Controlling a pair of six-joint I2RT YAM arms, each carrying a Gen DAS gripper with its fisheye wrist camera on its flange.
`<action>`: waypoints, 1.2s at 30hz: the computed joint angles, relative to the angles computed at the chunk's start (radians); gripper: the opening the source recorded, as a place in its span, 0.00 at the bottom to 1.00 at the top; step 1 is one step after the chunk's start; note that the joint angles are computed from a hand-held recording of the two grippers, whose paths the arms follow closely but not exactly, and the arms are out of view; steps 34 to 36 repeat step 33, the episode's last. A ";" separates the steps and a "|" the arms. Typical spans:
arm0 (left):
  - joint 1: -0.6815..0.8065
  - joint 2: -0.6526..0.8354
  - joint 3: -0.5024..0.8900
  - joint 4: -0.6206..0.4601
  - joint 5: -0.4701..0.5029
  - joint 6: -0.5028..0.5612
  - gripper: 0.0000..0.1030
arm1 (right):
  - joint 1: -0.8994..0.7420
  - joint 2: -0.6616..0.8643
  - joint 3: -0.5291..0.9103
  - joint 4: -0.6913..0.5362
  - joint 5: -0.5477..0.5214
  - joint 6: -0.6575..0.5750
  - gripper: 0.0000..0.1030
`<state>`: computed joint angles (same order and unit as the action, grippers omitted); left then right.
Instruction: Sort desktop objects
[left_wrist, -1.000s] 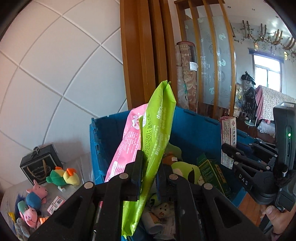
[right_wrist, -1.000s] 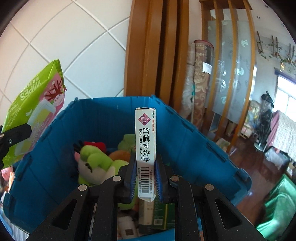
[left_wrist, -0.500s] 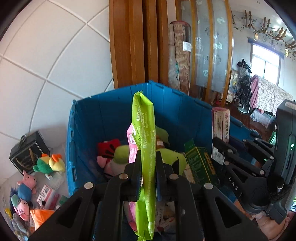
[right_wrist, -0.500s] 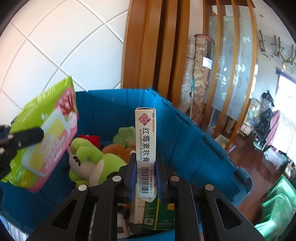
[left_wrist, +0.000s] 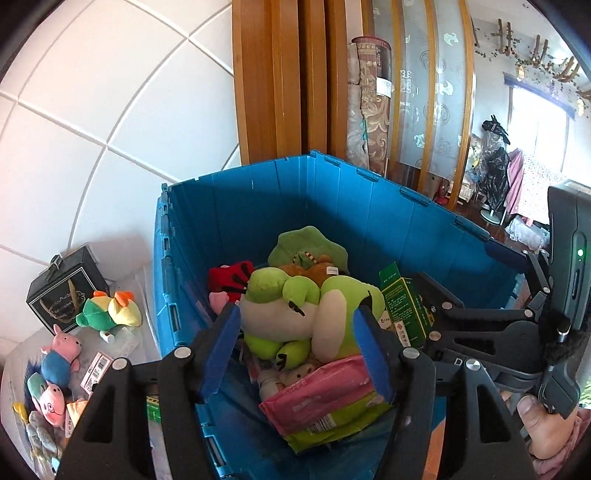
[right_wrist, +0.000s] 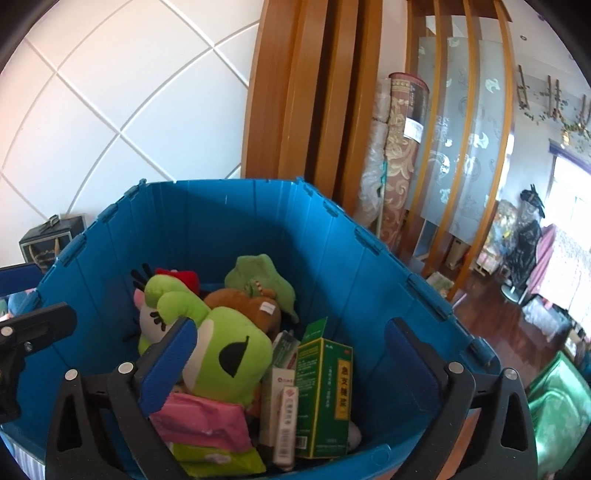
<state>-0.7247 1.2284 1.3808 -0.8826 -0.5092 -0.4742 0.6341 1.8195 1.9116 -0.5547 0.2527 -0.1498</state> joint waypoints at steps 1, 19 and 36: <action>0.000 -0.018 -0.012 0.006 -0.004 -0.001 0.61 | 0.003 -0.002 0.001 0.001 0.007 -0.001 1.00; -0.037 -0.098 -0.068 -0.034 -0.091 -0.057 0.73 | 0.073 -0.065 -0.024 -0.101 0.040 -0.002 1.00; -0.048 -0.104 -0.070 -0.046 -0.102 -0.106 0.73 | 0.050 -0.078 -0.042 -0.103 -0.002 0.013 1.00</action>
